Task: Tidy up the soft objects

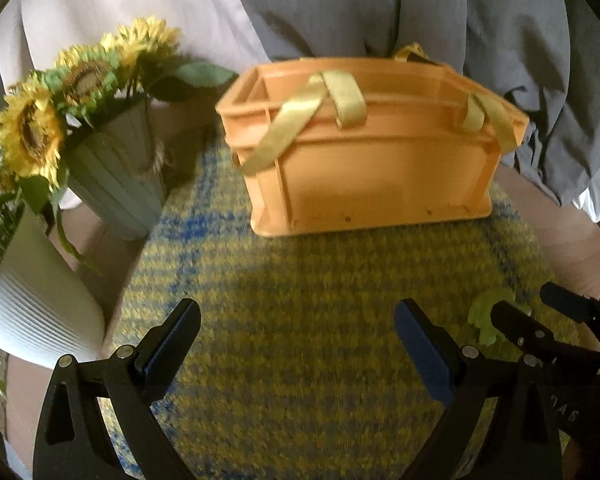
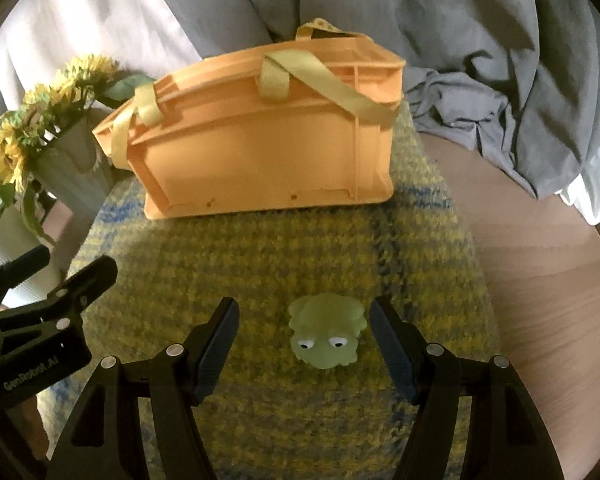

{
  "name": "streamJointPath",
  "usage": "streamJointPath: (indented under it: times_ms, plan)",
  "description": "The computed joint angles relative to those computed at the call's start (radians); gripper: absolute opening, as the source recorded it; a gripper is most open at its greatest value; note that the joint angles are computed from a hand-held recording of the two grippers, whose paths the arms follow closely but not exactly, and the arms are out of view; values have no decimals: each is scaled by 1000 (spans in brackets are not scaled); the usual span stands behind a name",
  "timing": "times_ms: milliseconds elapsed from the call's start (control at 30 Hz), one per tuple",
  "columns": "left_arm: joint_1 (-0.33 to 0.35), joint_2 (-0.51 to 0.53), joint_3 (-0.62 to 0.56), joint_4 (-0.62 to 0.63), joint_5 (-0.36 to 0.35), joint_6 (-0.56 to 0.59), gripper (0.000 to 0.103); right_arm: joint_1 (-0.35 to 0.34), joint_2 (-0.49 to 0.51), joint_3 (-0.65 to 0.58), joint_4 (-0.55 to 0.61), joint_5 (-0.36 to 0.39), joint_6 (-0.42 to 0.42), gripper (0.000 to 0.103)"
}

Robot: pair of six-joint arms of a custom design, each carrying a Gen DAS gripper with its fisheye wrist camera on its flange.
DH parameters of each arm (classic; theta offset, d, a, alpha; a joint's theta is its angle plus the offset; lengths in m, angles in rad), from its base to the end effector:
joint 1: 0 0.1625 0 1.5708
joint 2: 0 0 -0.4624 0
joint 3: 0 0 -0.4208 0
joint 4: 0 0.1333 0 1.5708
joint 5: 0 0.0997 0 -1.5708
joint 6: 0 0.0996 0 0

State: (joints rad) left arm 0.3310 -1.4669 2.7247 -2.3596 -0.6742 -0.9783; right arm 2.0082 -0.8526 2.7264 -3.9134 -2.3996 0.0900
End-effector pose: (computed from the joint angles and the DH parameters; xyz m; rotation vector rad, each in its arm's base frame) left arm -0.1568 -0.2771 0.1215 0.5480 2.1905 -0.7272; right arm 0.1805 -0.2446 0.0941 0.1621 -2.3443 0.8067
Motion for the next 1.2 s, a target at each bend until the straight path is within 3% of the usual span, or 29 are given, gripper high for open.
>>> streamJointPath:
  times_ms: [300,700,1200]
  plan:
    - [43,77,-10,-39,-36,25,99,-71,42,10,-40,24,-29,67]
    - [56,106,-16,-54,-37,47,99,-110,67,14,-60,56,-50,45]
    - [29,73,-15,-32,-20,31,99,-53,43,11,-72,17,-39,41]
